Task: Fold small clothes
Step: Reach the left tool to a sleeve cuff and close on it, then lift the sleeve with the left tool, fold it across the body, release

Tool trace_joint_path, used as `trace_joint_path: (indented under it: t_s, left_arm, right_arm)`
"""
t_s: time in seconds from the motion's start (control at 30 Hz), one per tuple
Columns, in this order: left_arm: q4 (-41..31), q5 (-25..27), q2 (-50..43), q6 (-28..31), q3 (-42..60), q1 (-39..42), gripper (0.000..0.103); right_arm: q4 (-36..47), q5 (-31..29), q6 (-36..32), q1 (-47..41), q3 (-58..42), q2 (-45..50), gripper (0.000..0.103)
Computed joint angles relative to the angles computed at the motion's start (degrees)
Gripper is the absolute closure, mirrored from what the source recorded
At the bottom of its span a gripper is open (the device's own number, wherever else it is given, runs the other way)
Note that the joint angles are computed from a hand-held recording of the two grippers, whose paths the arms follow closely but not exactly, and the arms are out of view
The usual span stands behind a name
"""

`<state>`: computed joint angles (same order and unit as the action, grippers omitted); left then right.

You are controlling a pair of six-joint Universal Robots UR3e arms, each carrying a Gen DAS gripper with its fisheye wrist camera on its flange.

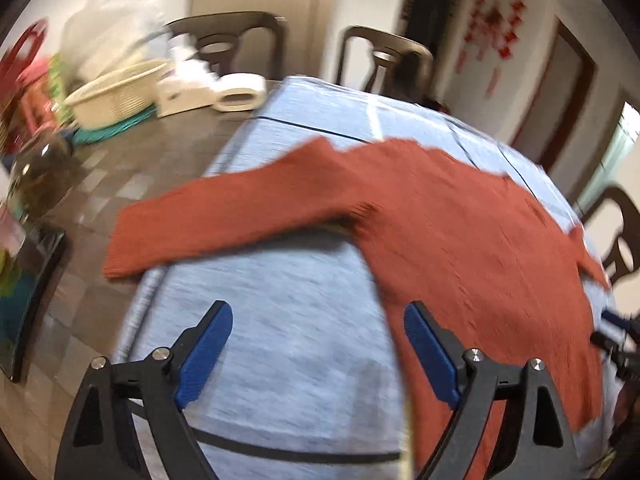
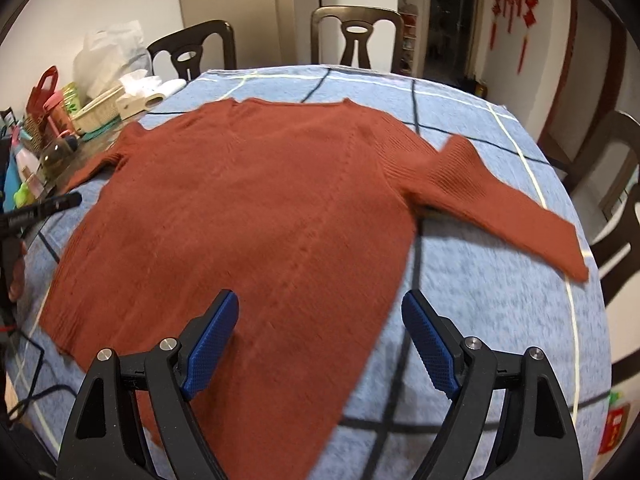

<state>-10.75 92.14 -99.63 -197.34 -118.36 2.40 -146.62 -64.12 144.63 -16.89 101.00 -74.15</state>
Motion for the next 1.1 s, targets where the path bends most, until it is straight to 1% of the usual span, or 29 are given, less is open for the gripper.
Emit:
trace_joint_path:
  t_s: [0.1,0.2,0.3,0.33,0.4,0.47,0.5,0.57,0.6,0.63,0.67,0.7,0.73,0.77,0.8,0.83,0.9,1.03,1.1]
  left_arm:
    - [1.56,-0.86,2.38,-0.45,-2.92,5.57,0.016]
    - [2.75,-0.6,4.14,-1.22,-5.19,10.92,0.016]
    - [3.46,1.38,3.53,-1.61,-6.03,14.54,0.016]
    - [3.37,2.18,2.39,-1.58,-5.73,15.54,0.018]
    - [2.01,2.75,0.23,-1.87,-4.3,16.05,0.024]
    - [1.69,3.1,-1.54,-2.45,-3.78,16.01,0.027]
    - [2.33,4.38,-2.94,-2.53,-2.73,15.03,0.029]
    - [0.95,5.61,-3.6,-2.16,-1.29,14.21,0.033]
    - [0.21,7.18,-4.29,-2.4,-0.32,13.34,0.038]
    - [-0.51,8.07,-4.66,-2.34,0.51,13.02,0.046]
    - [-1.03,8.46,-4.68,-2.09,1.03,12.73,0.052]
    - [-0.58,7.56,-4.68,-1.37,0.99,12.95,0.067]
    - [-0.33,6.5,-3.86,-0.73,0.3,13.31,0.077]
    - [-0.14,5.39,-3.77,0.09,0.22,13.97,0.081]
    - [-0.19,4.11,-3.51,0.74,0.1,14.37,0.09]
    - [-0.4,2.79,-3.36,1.2,0.26,14.79,0.093]
    - [-1.1,0.93,-2.38,1.54,0.43,15.45,0.094]
    - [-2.48,-6.29,2.18,1.89,1.03,17.58,0.094]
    - [-3.82,-7.91,4.0,2.04,2.96,16.85,0.094]
  right_arm:
    - [-0.29,0.05,1.47,1.49,-2.42,1.94,0.019]
    - [-0.88,0.25,2.06,2.71,-3.98,3.2,0.019]
    - [-1.32,-0.01,2.46,3.84,-5.33,4.48,0.019]
    - [-1.0,0.08,2.51,4.01,-5.88,4.96,0.019]
    - [-0.59,0.04,2.75,4.43,-6.78,5.79,0.019]
    - [-0.25,-0.19,2.81,4.71,-7.36,6.35,0.019]
    - [-0.15,-0.38,2.86,4.89,-7.67,6.62,0.019]
    - [-0.12,-0.68,2.86,5.1,-7.91,6.96,0.019]
    - [-0.08,-0.79,2.82,5.13,-7.98,7.1,0.019]
    - [-0.05,-1.01,2.83,5.21,-8.2,7.35,0.019]
    - [-0.08,-1.27,2.81,5.23,-8.21,7.5,0.019]
    - [-0.32,-1.8,2.94,5.44,-8.27,7.85,0.019]
    - [-0.49,-2.3,2.99,5.6,-8.31,8.17,0.019]
    - [-0.58,-3.1,3.09,5.87,-8.42,8.64,0.019]
    - [-0.53,-3.84,3.16,6.06,-8.68,9.1,0.019]
    - [-1.21,-4.54,3.06,6.27,-8.43,9.42,0.019]
    - [-2.87,-4.68,2.46,6.33,-7.39,9.24,0.019]
    - [-3.2,-4.38,2.41,6.07,-7.02,9.15,0.019]
    - [-3.25,-4.38,2.41,6.09,-7.03,9.2,0.019]
